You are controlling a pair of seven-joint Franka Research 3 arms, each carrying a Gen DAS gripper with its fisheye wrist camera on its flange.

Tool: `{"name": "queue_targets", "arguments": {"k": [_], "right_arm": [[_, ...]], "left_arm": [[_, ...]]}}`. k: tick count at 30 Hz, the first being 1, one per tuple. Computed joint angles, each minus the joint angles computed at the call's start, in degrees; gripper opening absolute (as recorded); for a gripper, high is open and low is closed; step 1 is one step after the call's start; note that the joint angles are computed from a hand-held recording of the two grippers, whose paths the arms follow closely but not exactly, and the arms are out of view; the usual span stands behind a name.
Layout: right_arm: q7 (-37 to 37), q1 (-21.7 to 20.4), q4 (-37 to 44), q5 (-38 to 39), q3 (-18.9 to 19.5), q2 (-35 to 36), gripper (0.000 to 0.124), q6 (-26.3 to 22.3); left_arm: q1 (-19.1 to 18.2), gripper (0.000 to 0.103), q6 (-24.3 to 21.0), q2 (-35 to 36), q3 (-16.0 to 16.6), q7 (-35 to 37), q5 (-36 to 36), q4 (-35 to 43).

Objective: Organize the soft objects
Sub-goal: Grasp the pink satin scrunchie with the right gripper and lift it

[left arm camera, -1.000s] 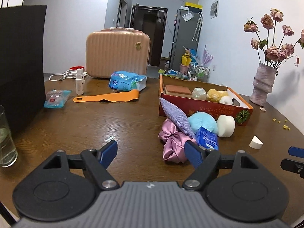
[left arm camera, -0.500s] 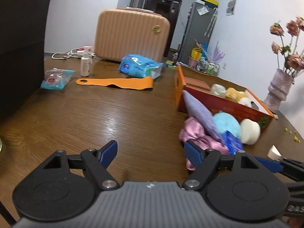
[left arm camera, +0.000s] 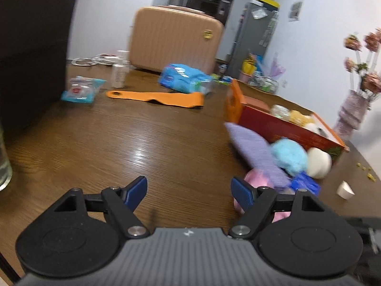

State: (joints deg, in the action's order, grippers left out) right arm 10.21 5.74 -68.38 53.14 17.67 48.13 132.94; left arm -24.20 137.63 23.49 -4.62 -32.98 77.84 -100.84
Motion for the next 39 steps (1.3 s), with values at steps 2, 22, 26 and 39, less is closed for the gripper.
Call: {"name": "queue_targets", "arguments": {"k": [2,22,26,39], "right_arm": [[-4.4,-3.7,-3.9,0.7,0.3,-2.7,0.019,-4.2],[-5.2,-9.4,-11.9,18.7,-1.8,-7.2,0.051,7.8],[-2.4,-8.7,-11.0,16.9,-2.1,-6.3,0.051,5.3],[-0.8,-7.8,-11.1,14.5,-1.6,-6.3,0.024,6.5]], "left_arm": [[-0.1,0.079,2.3,1.5,-0.2,0.7,0.9,2.0],[-4.8,0.073,21.5,17.4,4.4,20.3,-16.3,22.8],[-7.3,0.065,24.5,16.2,8.2,16.9,-16.1,20.1],[-9.5,0.026,29.7,17.1,12.2,17.3,-15.9,20.4]]}}
